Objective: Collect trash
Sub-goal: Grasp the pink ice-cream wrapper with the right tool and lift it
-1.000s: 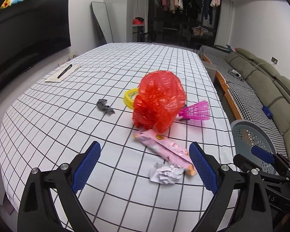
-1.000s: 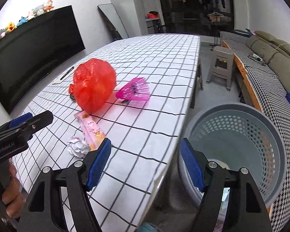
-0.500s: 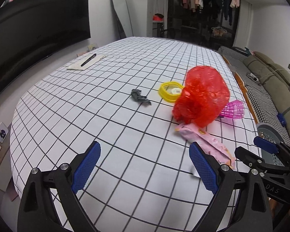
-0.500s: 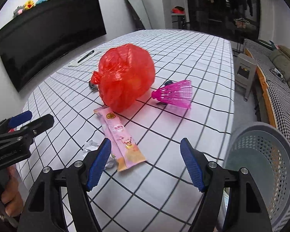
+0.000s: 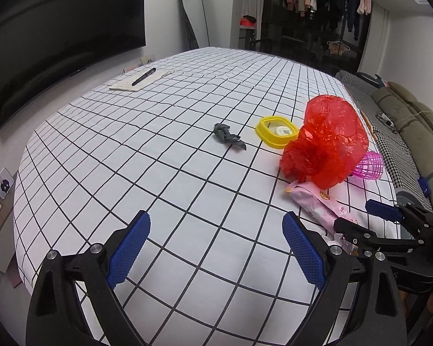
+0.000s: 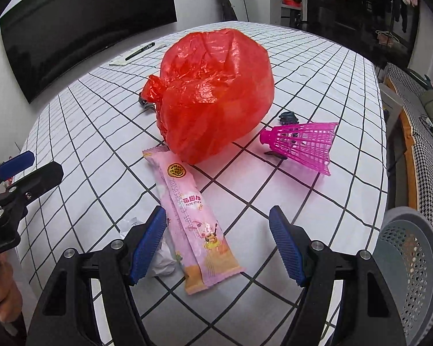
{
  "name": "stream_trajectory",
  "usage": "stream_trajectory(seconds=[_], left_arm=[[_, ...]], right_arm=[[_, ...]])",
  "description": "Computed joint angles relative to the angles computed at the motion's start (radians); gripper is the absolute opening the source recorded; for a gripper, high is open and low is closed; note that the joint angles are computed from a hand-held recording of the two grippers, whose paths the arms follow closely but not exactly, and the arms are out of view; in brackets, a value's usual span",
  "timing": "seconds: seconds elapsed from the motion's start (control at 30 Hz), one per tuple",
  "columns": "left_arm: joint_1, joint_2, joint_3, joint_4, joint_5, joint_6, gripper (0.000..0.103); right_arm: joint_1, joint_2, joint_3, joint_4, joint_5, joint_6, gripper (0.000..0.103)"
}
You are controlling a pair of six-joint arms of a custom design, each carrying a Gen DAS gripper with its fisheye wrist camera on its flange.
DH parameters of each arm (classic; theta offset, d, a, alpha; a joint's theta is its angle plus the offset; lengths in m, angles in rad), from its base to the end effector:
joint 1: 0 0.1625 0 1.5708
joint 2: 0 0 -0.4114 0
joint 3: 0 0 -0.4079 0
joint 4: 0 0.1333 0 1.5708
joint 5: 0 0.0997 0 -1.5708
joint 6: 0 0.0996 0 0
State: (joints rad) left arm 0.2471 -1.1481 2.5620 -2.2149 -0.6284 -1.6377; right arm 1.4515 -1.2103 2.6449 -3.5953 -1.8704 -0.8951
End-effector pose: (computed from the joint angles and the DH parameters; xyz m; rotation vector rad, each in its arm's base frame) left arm -0.2030 -0.2718 0.0234 0.1006 2.1600 -0.9974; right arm 0.0631 -0.3463 0.1197 0.8586 -2.4113 0.4916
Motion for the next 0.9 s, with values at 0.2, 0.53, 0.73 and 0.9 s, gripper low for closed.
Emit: stream_trajectory(seconds=[0.2,0.53,0.73,0.9], left_arm=[[0.015,-0.01,0.01,-0.009,0.002,0.0,0.091],[0.02,-0.014,0.024,-0.031,0.0,0.004,0.091],[0.018,-0.017,0.03,-0.033,-0.006,0.0,0.091],[0.014,-0.019,0.03,-0.025,-0.007,-0.008,0.091]], right_arm=[[0.022,0.037,-0.02,0.007,-0.024,0.0,0.071],[0.053,0.074,-0.05,0.033,-0.052,0.021,0.065],[0.064,0.099,-0.046,0.003,-0.063,0.0,0.044],[0.059,0.099,-0.028,-0.019,-0.05,-0.005,0.038]])
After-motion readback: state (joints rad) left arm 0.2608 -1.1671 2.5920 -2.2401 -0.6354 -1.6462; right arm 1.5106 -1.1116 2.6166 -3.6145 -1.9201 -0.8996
